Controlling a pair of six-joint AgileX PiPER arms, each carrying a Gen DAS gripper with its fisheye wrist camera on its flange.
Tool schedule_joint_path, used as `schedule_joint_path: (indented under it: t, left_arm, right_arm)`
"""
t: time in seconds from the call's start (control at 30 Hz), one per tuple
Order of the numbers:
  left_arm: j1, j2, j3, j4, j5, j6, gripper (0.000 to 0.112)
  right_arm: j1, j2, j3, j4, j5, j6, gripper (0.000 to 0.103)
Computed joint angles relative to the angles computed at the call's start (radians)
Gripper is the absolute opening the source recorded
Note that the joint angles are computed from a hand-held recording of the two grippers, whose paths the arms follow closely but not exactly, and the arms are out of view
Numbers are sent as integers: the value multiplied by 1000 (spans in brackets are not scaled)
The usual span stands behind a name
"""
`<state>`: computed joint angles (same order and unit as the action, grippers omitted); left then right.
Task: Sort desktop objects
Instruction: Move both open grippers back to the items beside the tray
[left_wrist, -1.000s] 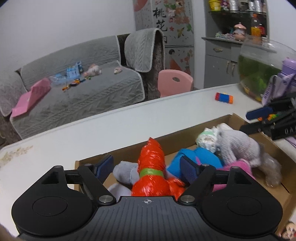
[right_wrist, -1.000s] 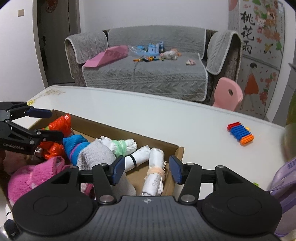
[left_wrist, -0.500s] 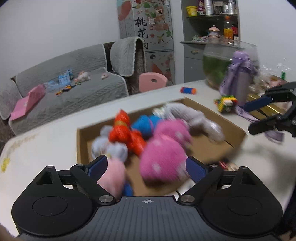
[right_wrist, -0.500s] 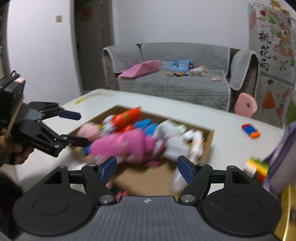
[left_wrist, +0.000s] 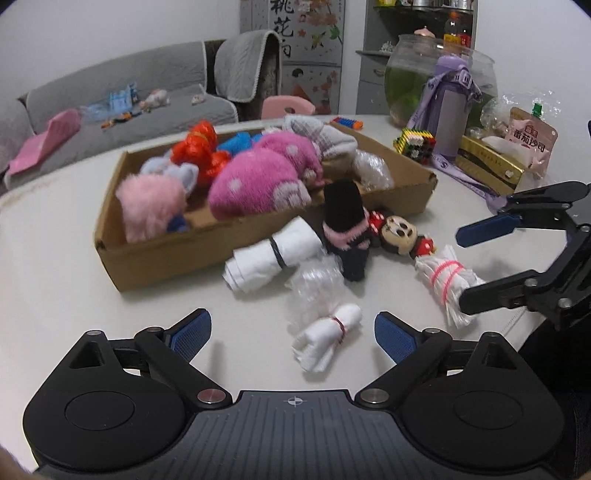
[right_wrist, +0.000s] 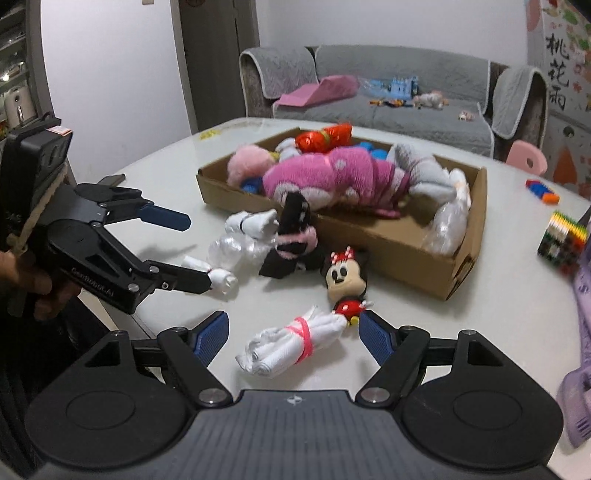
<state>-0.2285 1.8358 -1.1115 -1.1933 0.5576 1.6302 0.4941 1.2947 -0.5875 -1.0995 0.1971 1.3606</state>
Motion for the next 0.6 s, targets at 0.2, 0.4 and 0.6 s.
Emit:
schedule_joint_path:
  t: [0.2,0.4,0.6]
  left_arm:
    - [-21,1,38,-22,-11,66,88]
    - [-27,-15,56,-41,1,74,65]
    - [-22,-36,88,-92,1,62,41]
  right_arm:
    - [38,27,22,-159,6,200,69]
    - [40,43,25,-160,-9,218,52]
    - [25,27,38,-171,-35,249,47]
